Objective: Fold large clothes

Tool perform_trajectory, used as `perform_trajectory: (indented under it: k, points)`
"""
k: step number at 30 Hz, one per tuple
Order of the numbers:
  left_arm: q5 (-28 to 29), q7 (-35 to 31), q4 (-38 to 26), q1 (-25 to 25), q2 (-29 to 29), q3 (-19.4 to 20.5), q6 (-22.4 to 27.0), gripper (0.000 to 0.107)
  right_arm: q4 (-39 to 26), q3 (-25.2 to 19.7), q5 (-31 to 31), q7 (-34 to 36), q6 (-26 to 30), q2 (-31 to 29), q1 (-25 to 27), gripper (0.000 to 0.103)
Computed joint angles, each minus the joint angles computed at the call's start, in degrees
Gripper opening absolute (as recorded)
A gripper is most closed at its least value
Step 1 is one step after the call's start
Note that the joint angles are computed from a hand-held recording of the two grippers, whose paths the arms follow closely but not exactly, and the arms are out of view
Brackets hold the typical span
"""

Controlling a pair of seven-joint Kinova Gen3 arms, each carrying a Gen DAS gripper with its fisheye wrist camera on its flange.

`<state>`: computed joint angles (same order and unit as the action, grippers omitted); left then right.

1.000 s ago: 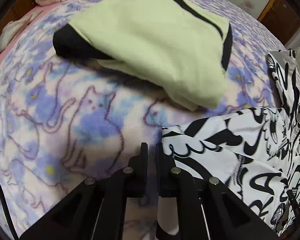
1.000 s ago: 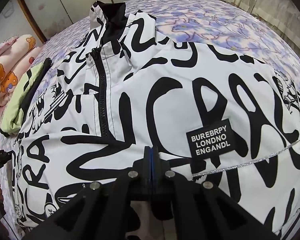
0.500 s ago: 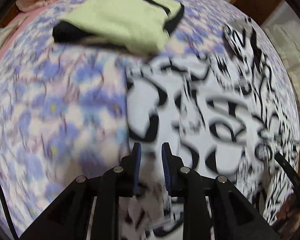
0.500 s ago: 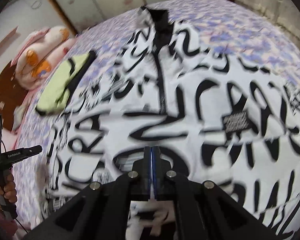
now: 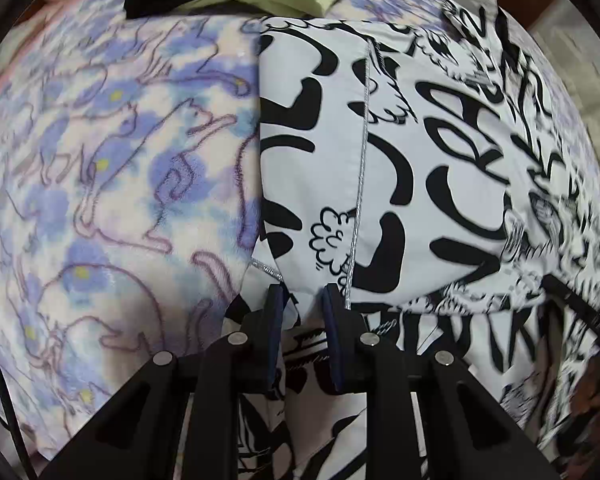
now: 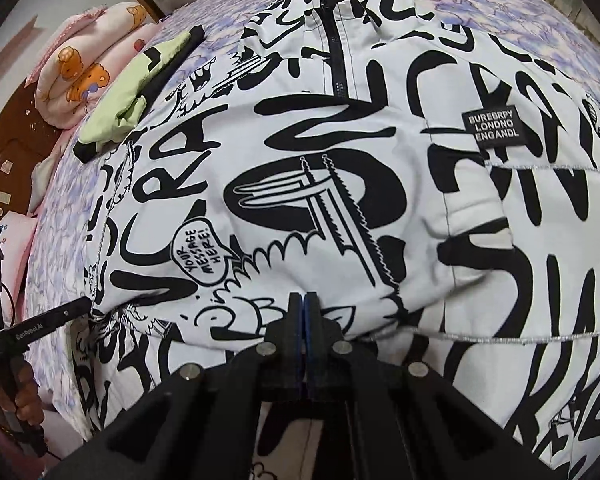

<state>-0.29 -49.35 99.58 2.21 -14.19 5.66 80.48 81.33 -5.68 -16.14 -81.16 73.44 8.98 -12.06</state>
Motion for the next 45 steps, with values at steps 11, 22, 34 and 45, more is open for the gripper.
perform_trajectory:
  k: [11,22,34,45]
  points:
    - [-5.2,3.5,-0.6,3.0,3.9,2.4,-0.4,0.021,0.4,-0.6,5.7,-8.8,-0.3,-3.8,-3.9,0.001]
    - [-6.4,5.9,-12.1,4.3,2.1,6.3,6.5,0.085,2.8,-1.0,4.0,-20.6,1.2,-12.6,-4.3,0.007]
    - [-5.6,12.6,-24.8,14.7,10.6,10.4,10.2,0.090,8.5,6.3,-3.3,-16.0,6.8,-17.6,4.0,0.064]
    - [-16.2,35.5,-46.2,36.0,27.8,13.8,23.5,0.095,2.6,17.8,-10.7,9.6,23.3,-10.8,18.3,0.065]
